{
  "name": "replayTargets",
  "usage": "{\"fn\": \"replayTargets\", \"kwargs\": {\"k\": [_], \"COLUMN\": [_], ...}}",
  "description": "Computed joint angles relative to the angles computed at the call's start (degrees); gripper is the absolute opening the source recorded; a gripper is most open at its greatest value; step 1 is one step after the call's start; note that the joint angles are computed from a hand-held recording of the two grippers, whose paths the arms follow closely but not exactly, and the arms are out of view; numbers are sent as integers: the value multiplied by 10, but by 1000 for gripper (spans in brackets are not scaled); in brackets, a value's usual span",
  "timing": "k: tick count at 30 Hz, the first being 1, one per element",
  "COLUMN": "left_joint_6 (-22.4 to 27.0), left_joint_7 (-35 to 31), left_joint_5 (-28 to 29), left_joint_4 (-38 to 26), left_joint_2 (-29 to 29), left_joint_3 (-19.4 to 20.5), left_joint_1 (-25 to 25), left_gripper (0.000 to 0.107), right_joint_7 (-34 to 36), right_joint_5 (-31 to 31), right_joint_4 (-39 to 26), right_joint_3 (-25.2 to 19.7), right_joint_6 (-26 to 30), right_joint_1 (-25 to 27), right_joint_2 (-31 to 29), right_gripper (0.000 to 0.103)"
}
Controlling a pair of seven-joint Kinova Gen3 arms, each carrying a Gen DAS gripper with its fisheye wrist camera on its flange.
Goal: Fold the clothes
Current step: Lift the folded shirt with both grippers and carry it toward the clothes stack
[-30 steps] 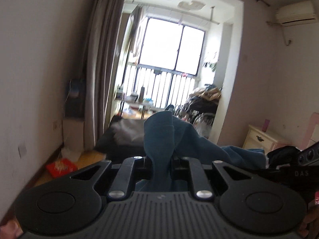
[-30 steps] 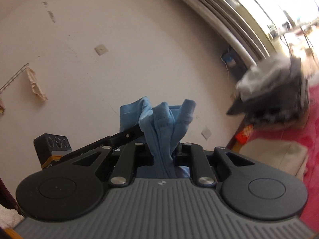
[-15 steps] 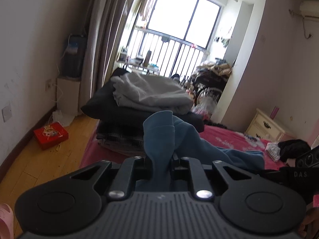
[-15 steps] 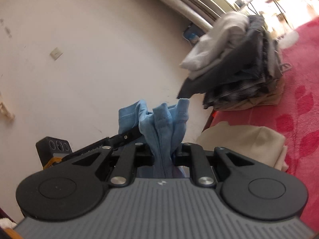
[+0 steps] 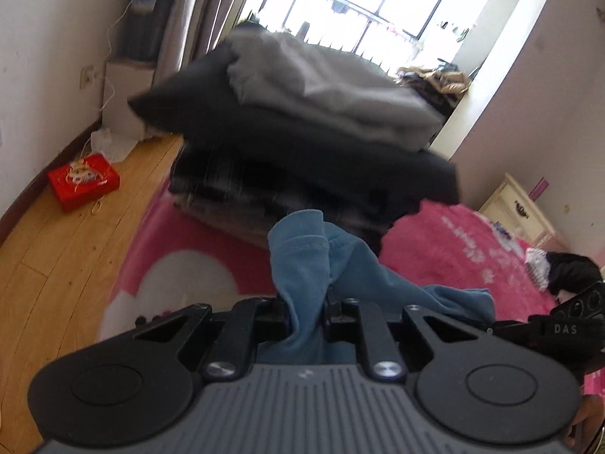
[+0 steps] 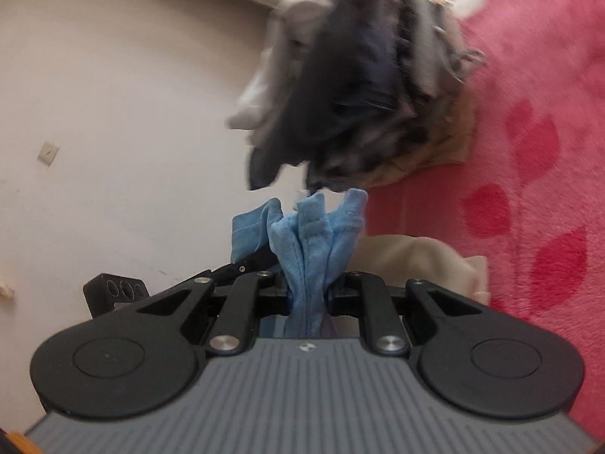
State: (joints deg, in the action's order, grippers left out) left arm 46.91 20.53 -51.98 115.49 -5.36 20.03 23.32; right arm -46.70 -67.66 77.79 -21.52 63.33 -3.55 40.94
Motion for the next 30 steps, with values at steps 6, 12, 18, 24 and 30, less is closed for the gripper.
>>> {"fn": "replayTargets", "kwargs": {"k": [6, 12, 18, 24, 30], "left_joint_6": [-89, -37, 41, 93, 139], "left_joint_7": [26, 119, 53, -84, -36], "left_joint_5": [-11, -18, 12, 21, 47], "left_joint_4": [52, 62, 24, -54, -61], "left_joint_2": [-13, -50, -77, 42, 35], "left_joint_3": [-4, 127, 199, 84, -42], "left_joint_1": [-46, -176, -213, -58, 50], "left_gripper": [24, 46, 47, 56, 57], "right_joint_7": [3, 19, 131, 195, 128], "right_joint_5": [40, 5, -61, 11, 66], "right_joint_4": [-17, 3, 62, 31, 57], "right_joint_3": [10, -17, -41, 2, 32], "right_joint_6": [-37, -63, -107, -51, -141], "right_joint_1": [-23, 15, 66, 8, -21], "right_joint_2": [30, 52, 6, -21, -50], "right_gripper": [14, 28, 30, 29, 14]}}
